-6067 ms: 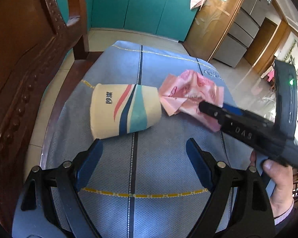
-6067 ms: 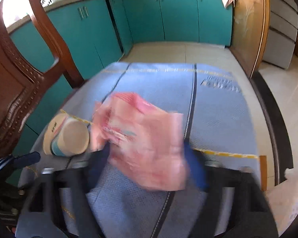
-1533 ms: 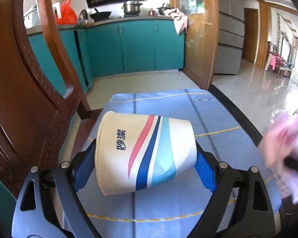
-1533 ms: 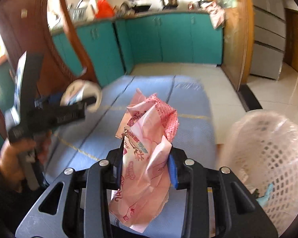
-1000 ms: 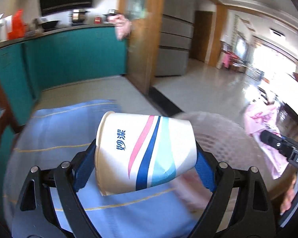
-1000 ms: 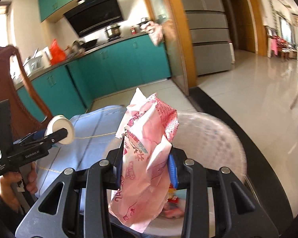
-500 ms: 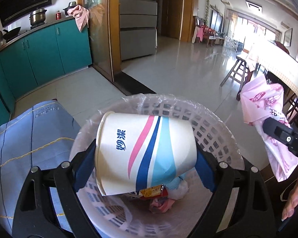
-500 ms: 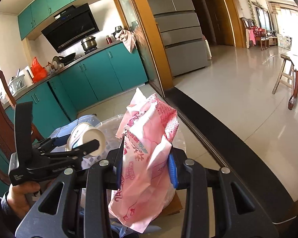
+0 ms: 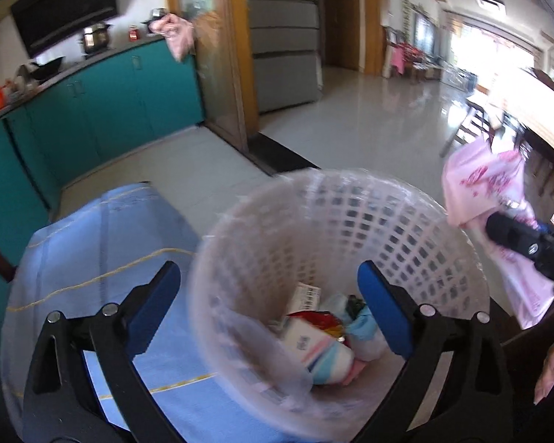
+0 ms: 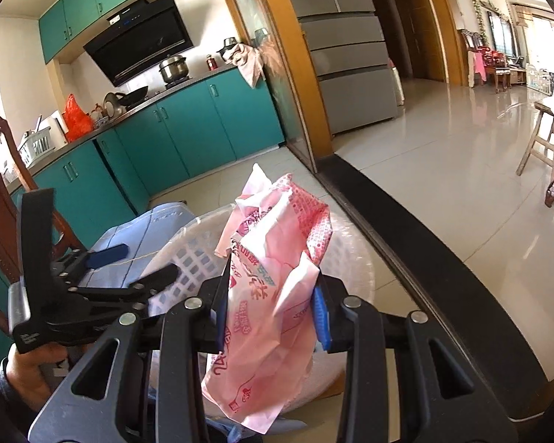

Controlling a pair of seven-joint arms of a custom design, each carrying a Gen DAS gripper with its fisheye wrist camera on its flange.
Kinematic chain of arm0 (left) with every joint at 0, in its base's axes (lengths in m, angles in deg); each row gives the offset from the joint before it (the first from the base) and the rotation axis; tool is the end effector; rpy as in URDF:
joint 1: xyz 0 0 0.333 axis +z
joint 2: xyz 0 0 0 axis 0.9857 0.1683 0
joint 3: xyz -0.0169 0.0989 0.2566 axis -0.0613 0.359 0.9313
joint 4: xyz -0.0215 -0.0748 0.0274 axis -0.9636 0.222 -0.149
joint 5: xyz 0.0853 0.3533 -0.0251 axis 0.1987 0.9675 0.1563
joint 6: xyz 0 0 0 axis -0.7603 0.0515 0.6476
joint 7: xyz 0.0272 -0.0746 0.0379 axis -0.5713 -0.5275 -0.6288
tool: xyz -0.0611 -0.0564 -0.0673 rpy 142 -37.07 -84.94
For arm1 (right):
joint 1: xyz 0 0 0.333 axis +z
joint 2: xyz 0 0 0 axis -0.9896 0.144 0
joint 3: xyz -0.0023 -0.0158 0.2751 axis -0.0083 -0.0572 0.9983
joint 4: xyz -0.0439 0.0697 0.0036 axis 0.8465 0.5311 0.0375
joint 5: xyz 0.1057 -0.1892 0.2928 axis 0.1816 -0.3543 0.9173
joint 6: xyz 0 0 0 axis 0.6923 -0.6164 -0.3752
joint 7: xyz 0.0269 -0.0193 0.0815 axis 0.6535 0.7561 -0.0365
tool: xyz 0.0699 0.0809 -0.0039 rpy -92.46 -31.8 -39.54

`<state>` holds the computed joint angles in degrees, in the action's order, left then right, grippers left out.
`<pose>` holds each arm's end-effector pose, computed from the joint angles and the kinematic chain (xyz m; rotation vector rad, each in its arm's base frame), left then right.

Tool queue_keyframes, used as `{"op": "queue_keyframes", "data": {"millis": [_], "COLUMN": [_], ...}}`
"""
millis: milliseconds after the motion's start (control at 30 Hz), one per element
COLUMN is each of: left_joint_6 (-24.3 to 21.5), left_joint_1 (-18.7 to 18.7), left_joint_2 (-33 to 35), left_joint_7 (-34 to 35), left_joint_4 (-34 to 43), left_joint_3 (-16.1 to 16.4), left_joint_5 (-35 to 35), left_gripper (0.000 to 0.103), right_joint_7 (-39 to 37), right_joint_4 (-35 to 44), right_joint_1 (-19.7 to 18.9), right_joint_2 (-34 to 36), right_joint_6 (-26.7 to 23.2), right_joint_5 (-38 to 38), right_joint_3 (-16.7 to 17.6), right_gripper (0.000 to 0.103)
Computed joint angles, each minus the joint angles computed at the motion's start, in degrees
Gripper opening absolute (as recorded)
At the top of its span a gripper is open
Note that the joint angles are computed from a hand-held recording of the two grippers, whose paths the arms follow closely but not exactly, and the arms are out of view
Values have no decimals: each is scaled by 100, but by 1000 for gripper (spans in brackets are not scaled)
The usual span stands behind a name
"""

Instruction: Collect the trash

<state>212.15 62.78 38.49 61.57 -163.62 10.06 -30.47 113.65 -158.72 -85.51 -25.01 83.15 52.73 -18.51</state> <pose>0.5469 -0.3423 0.4687 -1.1537 2.2128 -0.9739 0.4148 0.1799 0.5548 -1.2966 1.8573 -0.6763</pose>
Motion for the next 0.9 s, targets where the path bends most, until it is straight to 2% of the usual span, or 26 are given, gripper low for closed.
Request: {"op": "queue_keyframes", "data": {"millis": [100,167,267,367,500,600,767,900], "left_joint_6": [185,335,551,709,780,948,1003,869], "left_joint_1": [-10,71,147,338,748,1213,1431,1175], "left_joint_2": [-383,-688,-1192,-1723,-2606,-3358,-4609,-5399], "left_joint_7": [-427,-628,-1160,-1759,-2272,-2691,-2698,-2470], "left_joint_4": [-388,-719,-1249,-1770,-2527,-3116,-4041,-4607], "left_joint_3": [224,279,423,448,280,6,-97,147], "left_joint_5": [178,248,603,1037,1393,1691,1499,1144], "left_gripper": [97,98,99,100,100,100,100,100], "right_joint_7": [-486,-719,-355,-34,422,1043,1237,1291], "right_joint_4": [469,848,1250,1385,1382,1327,1591,1625], "right_joint_1": [405,655,703,854,1083,1189,1497,1668], "right_joint_2": [609,1015,1328,1274,849,339,111,-5], "right_joint_6": [-321,-728,-1302,-1629,-2023,-2299,-2716,-2781], "right_joint_5": [250,313,-263,-730,-1536,-2342,-2608,-2679], "right_joint_3": [-213,-334,-191,-141,23,337,580,721], "right_gripper": [41,66,78,88,97,100,100,100]}}
